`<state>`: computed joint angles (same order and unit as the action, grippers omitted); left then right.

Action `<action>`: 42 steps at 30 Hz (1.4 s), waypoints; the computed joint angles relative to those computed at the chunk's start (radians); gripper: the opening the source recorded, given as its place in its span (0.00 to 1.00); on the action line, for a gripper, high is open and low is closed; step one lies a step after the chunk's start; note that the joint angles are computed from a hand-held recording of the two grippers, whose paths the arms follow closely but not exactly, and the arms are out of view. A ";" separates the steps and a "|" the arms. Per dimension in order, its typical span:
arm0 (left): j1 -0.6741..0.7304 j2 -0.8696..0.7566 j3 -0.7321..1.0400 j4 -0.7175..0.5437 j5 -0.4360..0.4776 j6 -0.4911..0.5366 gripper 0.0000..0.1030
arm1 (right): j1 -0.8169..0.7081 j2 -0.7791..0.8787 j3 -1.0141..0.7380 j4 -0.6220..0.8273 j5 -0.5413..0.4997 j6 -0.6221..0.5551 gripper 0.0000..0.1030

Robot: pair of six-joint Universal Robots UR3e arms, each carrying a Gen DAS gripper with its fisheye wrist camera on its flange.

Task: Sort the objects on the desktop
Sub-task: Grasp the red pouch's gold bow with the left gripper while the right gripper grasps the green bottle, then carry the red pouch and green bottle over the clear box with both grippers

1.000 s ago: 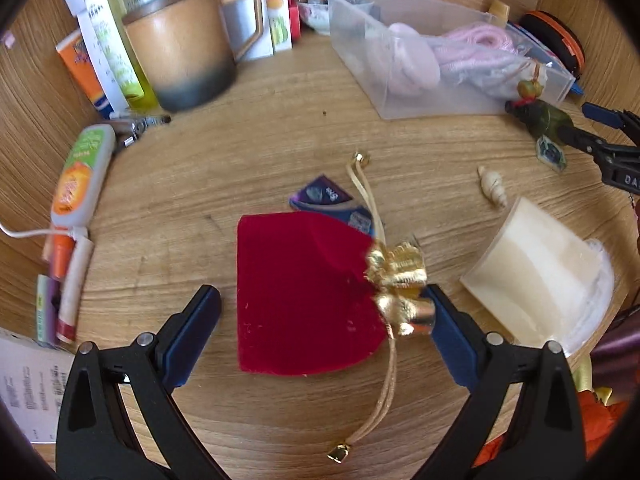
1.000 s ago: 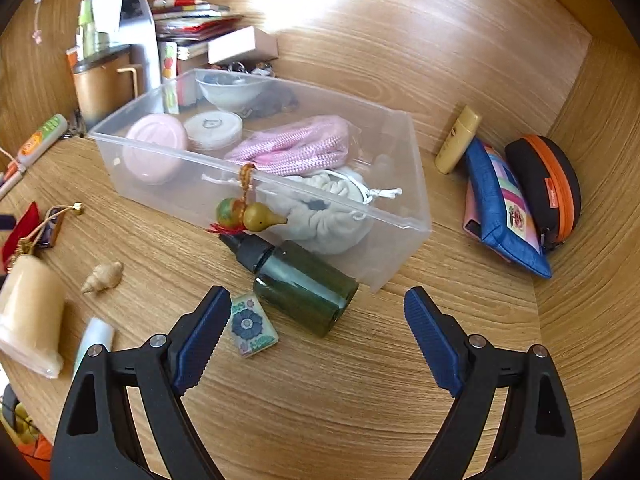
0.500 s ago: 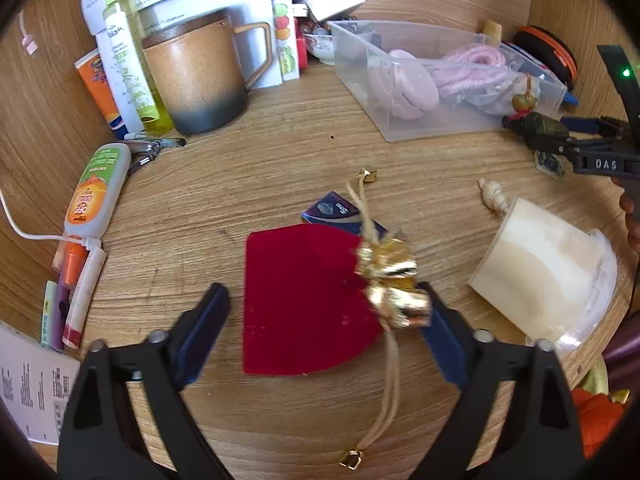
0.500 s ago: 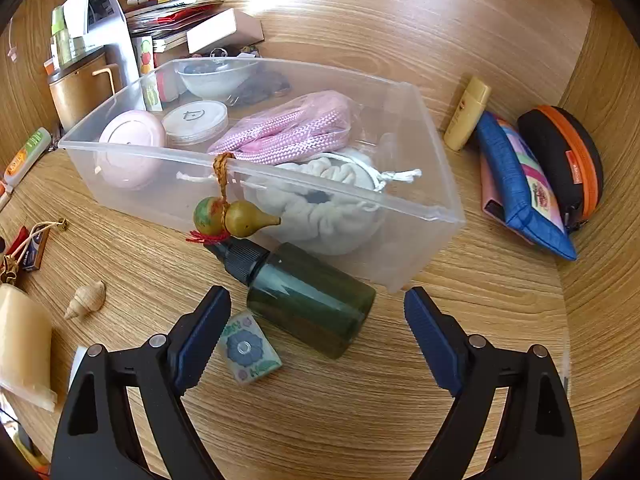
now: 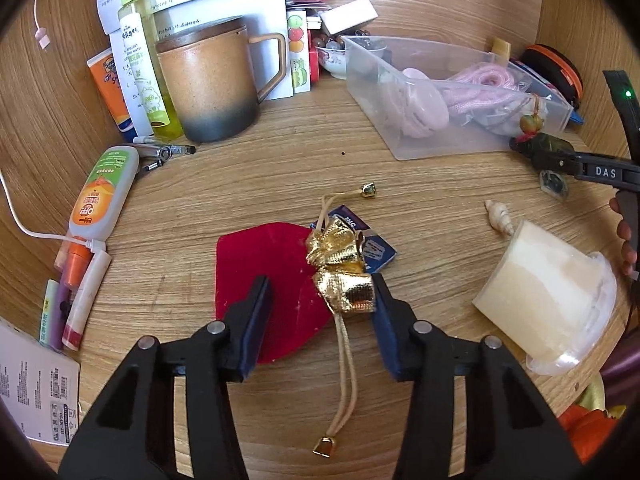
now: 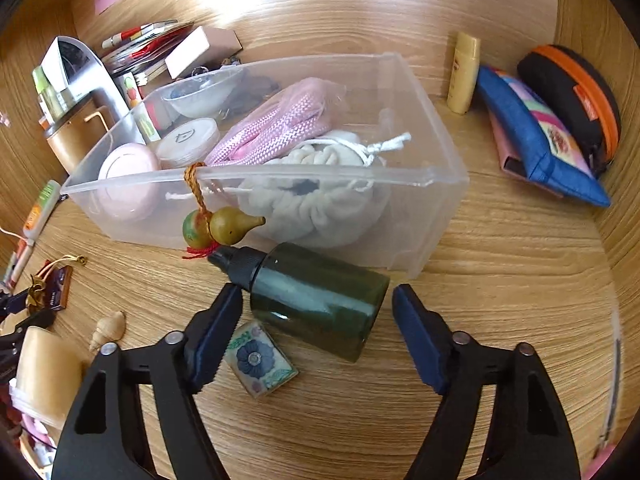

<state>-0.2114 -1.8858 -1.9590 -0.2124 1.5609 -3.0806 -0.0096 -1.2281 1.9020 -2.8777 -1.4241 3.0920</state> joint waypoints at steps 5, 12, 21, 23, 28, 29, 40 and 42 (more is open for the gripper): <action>-0.004 -0.008 0.017 -0.002 0.018 -0.012 0.32 | 0.002 -0.024 0.027 -0.010 0.038 -0.019 0.59; -0.002 0.003 0.033 -0.021 0.020 -0.025 0.32 | 0.002 -0.071 0.059 -0.023 0.042 -0.045 0.59; 0.001 0.032 0.052 -0.051 0.010 -0.029 0.32 | -0.018 -0.162 0.139 -0.018 0.031 -0.086 0.59; 0.000 0.036 0.063 -0.064 0.005 -0.028 0.32 | -0.040 -0.195 0.172 -0.016 0.048 -0.093 0.59; -0.010 0.041 0.094 -0.085 -0.004 -0.025 0.32 | -0.079 -0.257 0.221 -0.019 0.083 -0.101 0.59; -0.014 0.041 0.097 -0.084 -0.002 -0.025 0.32 | -0.079 -0.262 0.224 -0.020 0.082 -0.102 0.59; 0.001 0.042 0.080 -0.072 0.074 -0.030 0.75 | -0.082 -0.273 0.225 -0.008 0.101 -0.121 0.59; 0.015 0.041 0.076 -0.072 0.062 -0.026 0.77 | -0.086 -0.273 0.224 -0.007 0.116 -0.121 0.59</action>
<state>-0.1962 -1.8449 -1.8830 -0.2849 1.6226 -3.1068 -0.0959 -1.5014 2.1256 -2.8849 -1.3084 2.9705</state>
